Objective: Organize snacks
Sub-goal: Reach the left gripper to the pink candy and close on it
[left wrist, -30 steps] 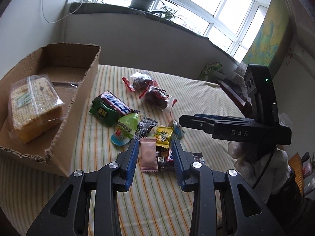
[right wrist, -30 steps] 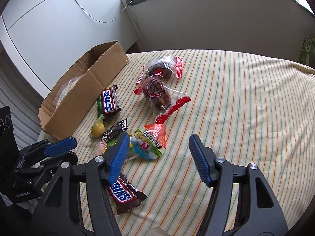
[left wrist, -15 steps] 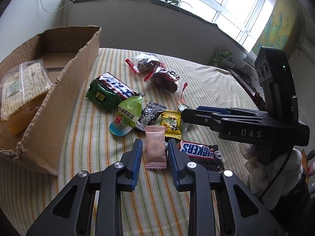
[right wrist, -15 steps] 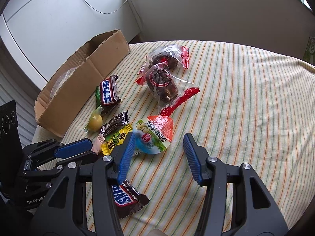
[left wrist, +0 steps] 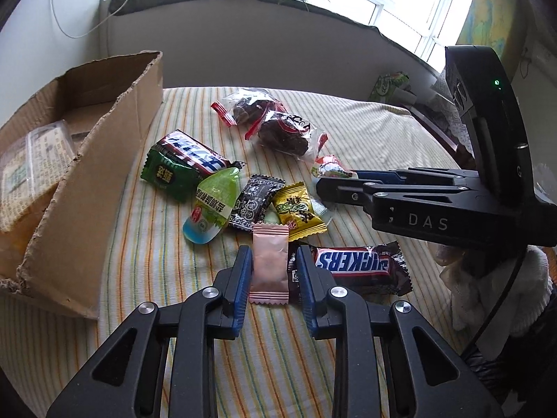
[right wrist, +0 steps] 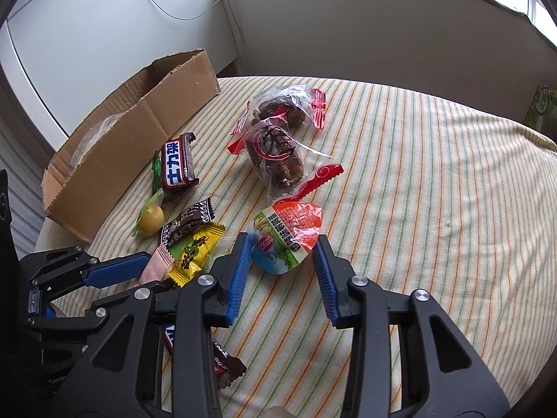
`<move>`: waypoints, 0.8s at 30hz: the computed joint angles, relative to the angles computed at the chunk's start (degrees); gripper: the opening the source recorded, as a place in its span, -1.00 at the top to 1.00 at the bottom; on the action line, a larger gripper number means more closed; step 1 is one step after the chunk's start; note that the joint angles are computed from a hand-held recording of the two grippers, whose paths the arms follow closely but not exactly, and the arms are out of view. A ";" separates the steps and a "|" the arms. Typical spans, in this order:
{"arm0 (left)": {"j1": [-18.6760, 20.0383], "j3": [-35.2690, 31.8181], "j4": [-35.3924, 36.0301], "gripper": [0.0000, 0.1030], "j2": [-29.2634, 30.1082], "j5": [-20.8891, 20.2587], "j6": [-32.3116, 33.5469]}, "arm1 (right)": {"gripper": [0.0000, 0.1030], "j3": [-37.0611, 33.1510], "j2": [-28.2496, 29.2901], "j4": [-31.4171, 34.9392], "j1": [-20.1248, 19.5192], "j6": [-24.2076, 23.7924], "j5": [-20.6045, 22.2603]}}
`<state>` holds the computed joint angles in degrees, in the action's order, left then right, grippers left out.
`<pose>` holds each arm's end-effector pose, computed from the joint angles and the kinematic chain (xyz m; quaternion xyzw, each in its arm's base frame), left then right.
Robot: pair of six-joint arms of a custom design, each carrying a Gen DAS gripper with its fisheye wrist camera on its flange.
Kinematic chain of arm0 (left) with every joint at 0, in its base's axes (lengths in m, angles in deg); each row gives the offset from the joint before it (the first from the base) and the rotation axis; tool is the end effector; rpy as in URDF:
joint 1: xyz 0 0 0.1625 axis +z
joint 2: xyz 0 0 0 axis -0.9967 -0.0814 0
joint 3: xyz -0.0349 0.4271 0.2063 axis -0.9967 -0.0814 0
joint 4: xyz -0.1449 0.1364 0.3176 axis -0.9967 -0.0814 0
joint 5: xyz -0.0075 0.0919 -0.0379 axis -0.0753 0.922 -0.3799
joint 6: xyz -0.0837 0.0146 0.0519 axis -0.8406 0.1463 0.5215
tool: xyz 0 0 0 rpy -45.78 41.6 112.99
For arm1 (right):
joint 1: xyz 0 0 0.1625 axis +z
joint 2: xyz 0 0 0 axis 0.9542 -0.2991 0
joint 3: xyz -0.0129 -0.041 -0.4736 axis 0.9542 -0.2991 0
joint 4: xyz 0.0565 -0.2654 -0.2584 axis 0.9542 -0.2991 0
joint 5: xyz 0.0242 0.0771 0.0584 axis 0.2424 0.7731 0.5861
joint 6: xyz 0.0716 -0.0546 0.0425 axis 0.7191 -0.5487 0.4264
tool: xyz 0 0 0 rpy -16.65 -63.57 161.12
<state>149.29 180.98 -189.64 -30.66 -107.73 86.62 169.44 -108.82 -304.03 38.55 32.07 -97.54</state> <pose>-0.0371 -0.4444 0.1473 0.3731 0.9050 -0.1521 0.1364 0.2275 -0.3937 0.0011 0.0909 -0.9137 0.2797 0.2805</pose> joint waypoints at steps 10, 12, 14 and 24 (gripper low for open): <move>-0.87 0.98 -1.87 0.57 0.63 1.00 0.97 | 0.29 -2.35 1.04 2.27 1.05 -1.65 -3.22; -0.48 0.85 -1.69 0.60 0.47 0.52 0.87 | 0.42 -2.47 1.27 2.38 1.38 -1.90 -4.34; 0.00 0.76 -1.45 0.63 0.17 -0.05 0.85 | 0.42 -2.02 1.13 1.92 1.19 -2.00 -3.77; 0.57 0.69 -1.47 0.64 -0.78 -1.11 0.02 | 0.43 0.41 0.23 -1.79 1.44 -1.49 -1.33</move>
